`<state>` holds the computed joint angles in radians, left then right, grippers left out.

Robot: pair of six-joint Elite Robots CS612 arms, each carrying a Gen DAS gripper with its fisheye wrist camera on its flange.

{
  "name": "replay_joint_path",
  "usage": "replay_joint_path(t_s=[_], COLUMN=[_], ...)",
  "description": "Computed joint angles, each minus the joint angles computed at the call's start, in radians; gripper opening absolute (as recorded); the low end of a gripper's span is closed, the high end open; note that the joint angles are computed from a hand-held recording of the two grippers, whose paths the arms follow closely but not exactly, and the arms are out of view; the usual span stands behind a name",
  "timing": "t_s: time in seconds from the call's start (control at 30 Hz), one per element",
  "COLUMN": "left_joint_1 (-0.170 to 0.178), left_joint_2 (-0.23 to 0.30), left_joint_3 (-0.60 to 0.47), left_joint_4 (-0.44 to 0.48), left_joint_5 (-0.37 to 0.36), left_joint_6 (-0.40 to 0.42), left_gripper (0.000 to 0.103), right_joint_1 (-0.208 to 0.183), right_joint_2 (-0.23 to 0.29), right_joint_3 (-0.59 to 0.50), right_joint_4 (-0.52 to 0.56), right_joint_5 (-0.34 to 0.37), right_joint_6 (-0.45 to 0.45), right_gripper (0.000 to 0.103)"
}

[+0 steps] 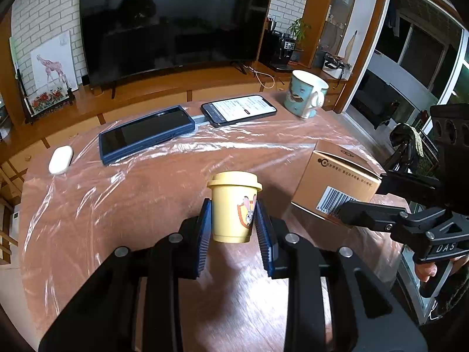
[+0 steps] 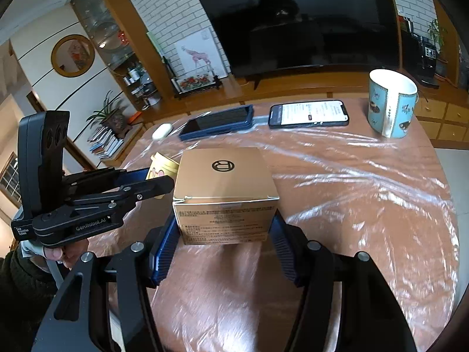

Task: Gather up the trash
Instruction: 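Lift the yellow cup and brown box and carry both over the black bin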

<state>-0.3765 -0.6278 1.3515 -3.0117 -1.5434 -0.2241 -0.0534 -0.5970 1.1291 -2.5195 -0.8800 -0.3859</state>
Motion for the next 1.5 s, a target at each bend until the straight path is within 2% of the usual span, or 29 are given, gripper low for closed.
replay_joint_path(t_s=[0.23, 0.4, 0.8, 1.13, 1.5], left_joint_1=[-0.029, -0.051, -0.098, -0.125, -0.137], left_joint_2=[-0.048, -0.087, -0.162, -0.181, -0.164], left_joint_3=[0.098, 0.181, 0.353, 0.427, 0.457], left_joint_4=[-0.051, -0.082, -0.161, -0.159, -0.120], left_joint_5=[0.031, 0.039, 0.028, 0.013, 0.004], left_joint_6=[-0.017, -0.023, -0.039, -0.055, -0.085], left_gripper=[0.031, 0.031, 0.031, 0.031, 0.031], right_joint_1=[-0.019, -0.038, -0.064, -0.065, -0.044], right_joint_2=[-0.067, -0.123, -0.235, -0.273, -0.265], right_joint_3=[0.118, 0.207, 0.388, 0.466, 0.498], right_joint_4=[0.001, 0.029, 0.082, 0.144, 0.163], right_joint_5=[0.034, 0.055, 0.048, -0.013, -0.116], right_joint_6=[-0.051, -0.124, -0.281, -0.355, -0.396], right_gripper=[0.059, 0.059, 0.059, 0.059, 0.059])
